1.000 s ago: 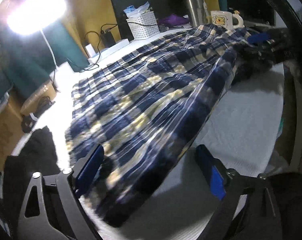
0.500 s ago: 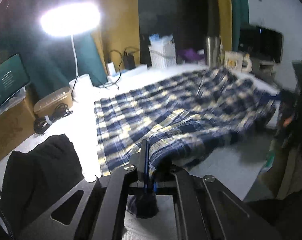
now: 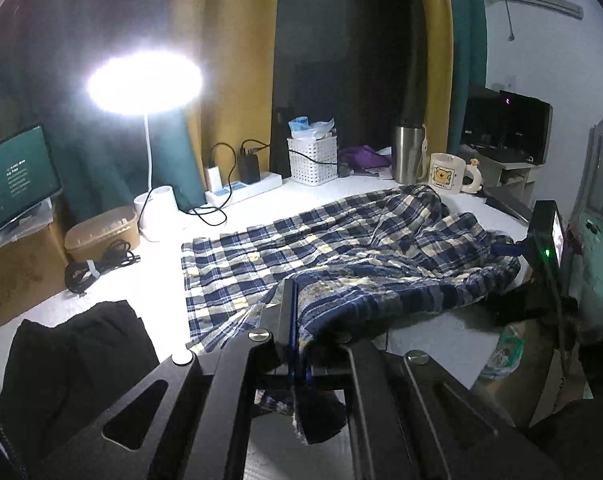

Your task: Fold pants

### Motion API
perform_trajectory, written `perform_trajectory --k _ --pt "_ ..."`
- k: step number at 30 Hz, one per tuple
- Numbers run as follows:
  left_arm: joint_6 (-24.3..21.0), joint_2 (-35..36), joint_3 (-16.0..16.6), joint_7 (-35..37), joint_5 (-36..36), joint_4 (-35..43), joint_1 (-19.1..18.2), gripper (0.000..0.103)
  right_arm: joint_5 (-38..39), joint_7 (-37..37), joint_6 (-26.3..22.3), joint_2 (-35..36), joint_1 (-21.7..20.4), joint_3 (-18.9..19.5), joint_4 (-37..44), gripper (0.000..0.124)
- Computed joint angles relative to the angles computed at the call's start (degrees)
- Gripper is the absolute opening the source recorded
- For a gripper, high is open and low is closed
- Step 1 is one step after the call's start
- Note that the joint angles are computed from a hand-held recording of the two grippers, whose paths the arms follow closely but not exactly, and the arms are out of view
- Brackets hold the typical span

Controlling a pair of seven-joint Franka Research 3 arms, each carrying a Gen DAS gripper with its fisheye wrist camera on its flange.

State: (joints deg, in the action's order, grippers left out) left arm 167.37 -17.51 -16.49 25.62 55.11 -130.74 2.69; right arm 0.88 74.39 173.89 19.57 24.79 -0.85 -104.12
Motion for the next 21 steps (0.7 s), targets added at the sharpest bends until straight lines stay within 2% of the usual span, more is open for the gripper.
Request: perform_trajectory --k 1,3,4,6,8,10,13,16,21 --pt "-0.1 0.0 0.0 0.1 0.1 0.1 0.0 0.001 0.8 -0.6 -0.1 0.0 -1.0 0.7 0.0 0.08" --pt "-0.2 -0.2 -0.3 0.0 0.5 0.3 0.0 0.001 1.2 0.2 -1.1 0.2 -1.2 -0.3 0.9 0.039" --pt "-0.1 -0.2 -0.3 0.3 0.4 0.5 -0.2 0.001 0.8 1.1 -1.3 0.0 -1.2 -0.9 0.8 0.033" --pt "0.1 -0.2 -0.4 0.9 0.5 0.8 -0.5 0.001 3.7 -1.2 -1.3 -0.6 -4.0 1.6 0.4 0.024" --pt "0.1 -0.2 -0.5 1.6 0.6 1.1 -0.8 0.001 2.7 1.0 -0.3 -1.5 -2.9 -0.4 -0.5 0.015" --pt "0.3 -0.3 -0.8 1.9 1.0 1.6 -0.9 0.001 2.4 2.0 1.3 -2.7 -2.8 -1.0 -1.8 0.013" --pt "0.3 -0.7 -1.3 2.1 1.8 2.1 -0.9 0.001 -0.8 6.2 3.3 -5.0 0.0 -4.9 -4.0 0.012" --pt "0.4 -1.8 -1.8 1.9 2.6 2.4 -0.9 0.001 -3.7 10.2 4.9 -7.6 1.4 -7.1 -6.0 0.012" --pt "1.0 -4.3 -2.5 1.6 3.2 2.2 -0.5 0.001 -13.1 19.4 7.2 -11.6 4.9 -12.3 -8.8 0.012"
